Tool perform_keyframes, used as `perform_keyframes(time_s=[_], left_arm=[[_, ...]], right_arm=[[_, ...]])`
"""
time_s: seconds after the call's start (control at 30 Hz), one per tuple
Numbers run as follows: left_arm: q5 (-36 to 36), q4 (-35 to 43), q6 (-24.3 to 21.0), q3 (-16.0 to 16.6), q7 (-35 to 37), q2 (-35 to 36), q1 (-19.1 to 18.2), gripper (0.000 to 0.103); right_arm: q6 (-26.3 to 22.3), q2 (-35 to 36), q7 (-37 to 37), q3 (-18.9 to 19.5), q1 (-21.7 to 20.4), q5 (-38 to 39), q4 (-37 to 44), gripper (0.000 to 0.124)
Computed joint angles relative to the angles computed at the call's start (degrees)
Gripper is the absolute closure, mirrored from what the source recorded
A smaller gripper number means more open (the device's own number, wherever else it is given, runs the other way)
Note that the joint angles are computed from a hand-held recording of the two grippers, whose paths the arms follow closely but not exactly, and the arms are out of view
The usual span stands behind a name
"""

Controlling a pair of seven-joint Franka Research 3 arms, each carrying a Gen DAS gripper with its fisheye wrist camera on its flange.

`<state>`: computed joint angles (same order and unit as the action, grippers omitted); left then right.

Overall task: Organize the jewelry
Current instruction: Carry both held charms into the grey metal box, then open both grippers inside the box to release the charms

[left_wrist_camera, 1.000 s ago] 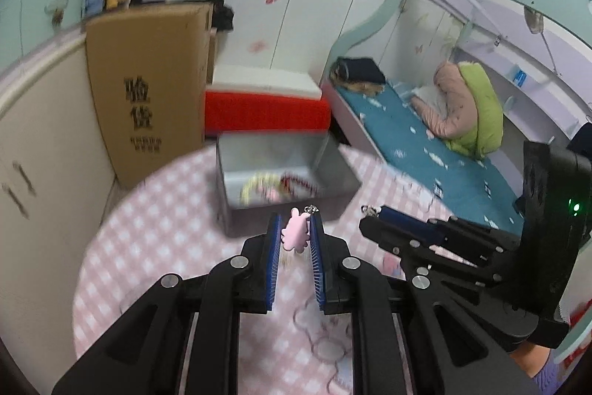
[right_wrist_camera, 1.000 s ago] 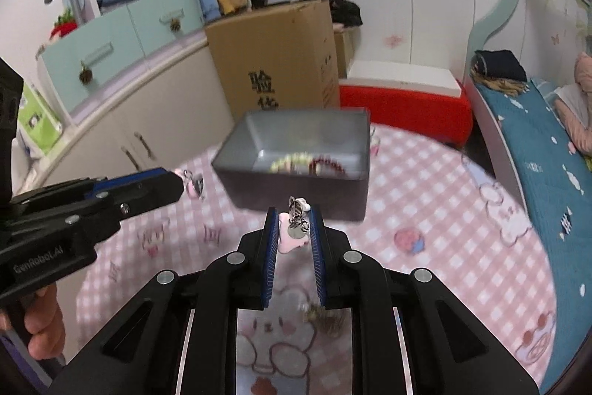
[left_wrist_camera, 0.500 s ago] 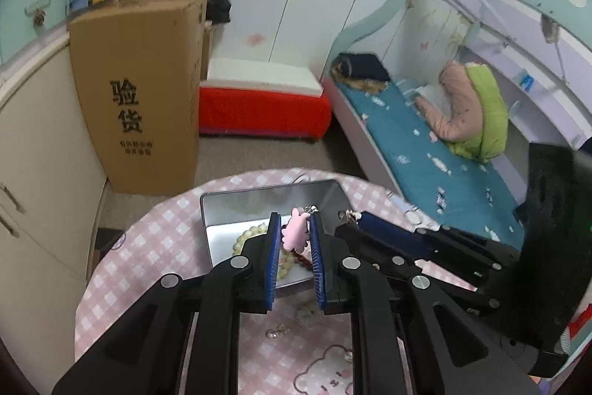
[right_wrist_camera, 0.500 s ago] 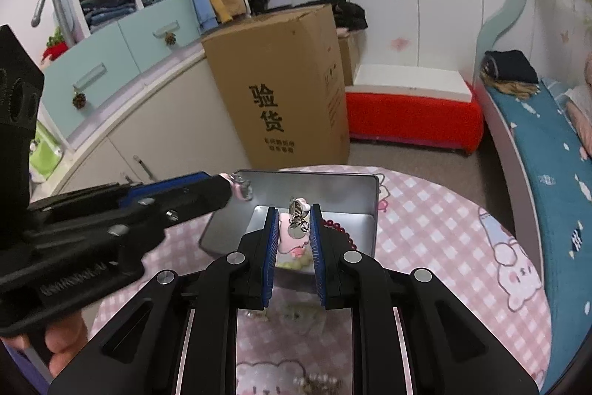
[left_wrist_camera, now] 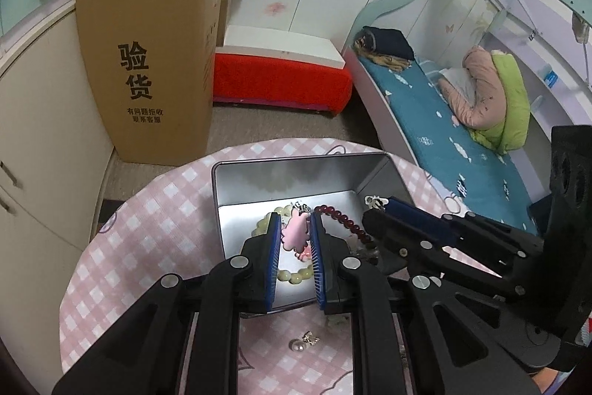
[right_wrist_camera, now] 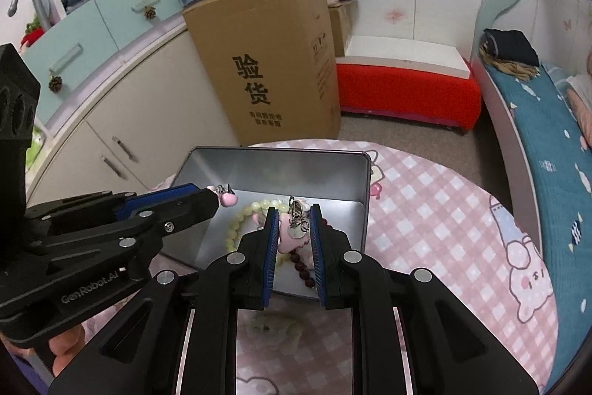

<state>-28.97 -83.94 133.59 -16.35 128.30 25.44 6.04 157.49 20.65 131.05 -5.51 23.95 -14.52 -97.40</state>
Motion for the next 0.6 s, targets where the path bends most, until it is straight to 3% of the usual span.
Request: perform_keyframes(time_s=[0.13, 0.6], left_arm=[[1.0, 1.4, -1.8, 0.3, -1.5, 1.2, -0.4, 0.089], [2.6, 0.8, -0.8, 0.1, -2.5, 1.1, -0.5, 0.087]], right_arm=[[-0.8, 0.8, -1.6, 0.7, -0.6, 1.3, 1.0, 0.106], [-1.5, 2.3, -3.9, 0.9, -0.7, 4.2, 2.5, 0.106]])
